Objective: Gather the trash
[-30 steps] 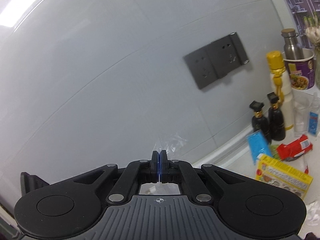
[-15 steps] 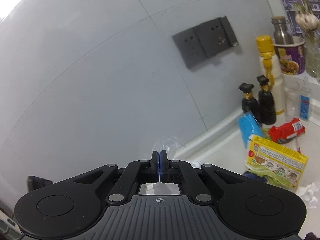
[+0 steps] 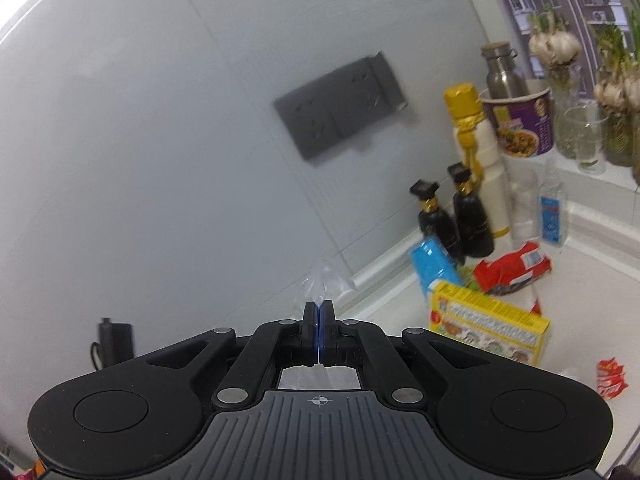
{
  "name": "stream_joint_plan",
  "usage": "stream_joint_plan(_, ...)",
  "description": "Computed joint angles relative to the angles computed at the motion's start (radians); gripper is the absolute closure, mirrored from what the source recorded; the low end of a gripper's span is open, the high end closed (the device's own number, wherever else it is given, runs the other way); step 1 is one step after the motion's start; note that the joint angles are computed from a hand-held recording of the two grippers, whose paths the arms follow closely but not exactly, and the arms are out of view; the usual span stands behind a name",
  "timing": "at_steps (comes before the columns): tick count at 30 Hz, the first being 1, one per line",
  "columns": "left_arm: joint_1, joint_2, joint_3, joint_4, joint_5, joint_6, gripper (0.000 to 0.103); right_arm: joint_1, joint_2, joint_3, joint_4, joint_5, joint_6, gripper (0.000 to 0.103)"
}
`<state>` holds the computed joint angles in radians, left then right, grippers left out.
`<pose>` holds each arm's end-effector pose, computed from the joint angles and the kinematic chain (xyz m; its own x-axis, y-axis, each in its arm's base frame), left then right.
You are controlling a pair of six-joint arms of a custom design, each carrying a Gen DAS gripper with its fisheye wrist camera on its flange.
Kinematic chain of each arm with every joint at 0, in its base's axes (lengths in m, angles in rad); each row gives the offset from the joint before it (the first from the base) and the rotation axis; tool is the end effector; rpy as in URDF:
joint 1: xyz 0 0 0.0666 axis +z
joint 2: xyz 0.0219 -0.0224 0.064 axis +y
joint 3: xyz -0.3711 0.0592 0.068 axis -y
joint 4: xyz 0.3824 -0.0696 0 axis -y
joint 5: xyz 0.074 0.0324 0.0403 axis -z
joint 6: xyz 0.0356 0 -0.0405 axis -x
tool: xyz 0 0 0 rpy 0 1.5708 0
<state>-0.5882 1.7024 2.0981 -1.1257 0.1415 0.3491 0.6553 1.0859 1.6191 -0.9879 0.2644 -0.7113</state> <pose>0.4730 -0.3220 0.5640 -0.7391 0.0859 -0.6681 0.4086 0.8457 -0.3433 0.2721 0.1969 0.6372 -0.5263 0.3903 -0.7555 -0.0773 0.8628 0.4995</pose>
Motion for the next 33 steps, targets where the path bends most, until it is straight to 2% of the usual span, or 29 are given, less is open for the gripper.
stream_joint_plan(4, 0.01, 0.0, 0.072, 0.03, 0.02, 0.042, 0.102, -0.016, -0.015, 0.003, 0.016, 0.027, 0.003, 0.103)
stream_joint_plan(8, 0.011, -0.022, 0.107, 0.048, 0.016, 0.033, 0.102, -0.021, -0.024, 0.007, 0.029, 0.044, 0.0, 0.103)
stream_joint_plan(12, 0.009, -0.056, 0.122, 0.107, 0.034, 0.031, 0.102, -0.014, -0.017, 0.031, 0.041, 0.056, 0.028, 0.103)
stream_joint_plan(16, -0.001, -0.107, 0.099, 0.196, 0.045, 0.047, 0.102, -0.008, -0.01, 0.05, 0.059, 0.058, 0.054, 0.103)
stream_joint_plan(19, -0.011, -0.131, 0.061, 0.211, 0.031, 0.028, 0.102, 0.0, -0.009, 0.049, 0.061, 0.069, 0.063, 0.103)
stream_joint_plan(20, -0.017, -0.123, 0.065, 0.187, 0.01, 0.003, 0.102, 0.0, -0.008, 0.046, 0.059, 0.067, 0.066, 0.103)
stream_joint_plan(22, -0.025, -0.067, 0.12, 0.074, -0.014, -0.026, 0.102, -0.008, -0.004, 0.039, 0.053, 0.053, 0.052, 0.103)
stream_joint_plan(24, -0.021, -0.031, 0.129, -0.012, -0.011, -0.011, 0.102, -0.015, -0.004, 0.025, 0.05, 0.042, 0.03, 0.103)
stream_joint_plan(28, -0.026, -0.026, 0.044, -0.053, -0.025, 0.002, 0.102, -0.018, -0.014, -0.005, 0.046, 0.033, 0.009, 0.103)
stream_joint_plan(31, -0.027, 0.027, 0.105, -0.188, -0.024, -0.028, 0.099, -0.023, -0.021, -0.02, 0.041, 0.029, 0.0, 0.103)
stream_joint_plan(33, -0.031, 0.03, 0.104, -0.188, -0.063, -0.042, 0.083, -0.028, -0.026, -0.027, 0.041, 0.022, -0.004, 0.103)
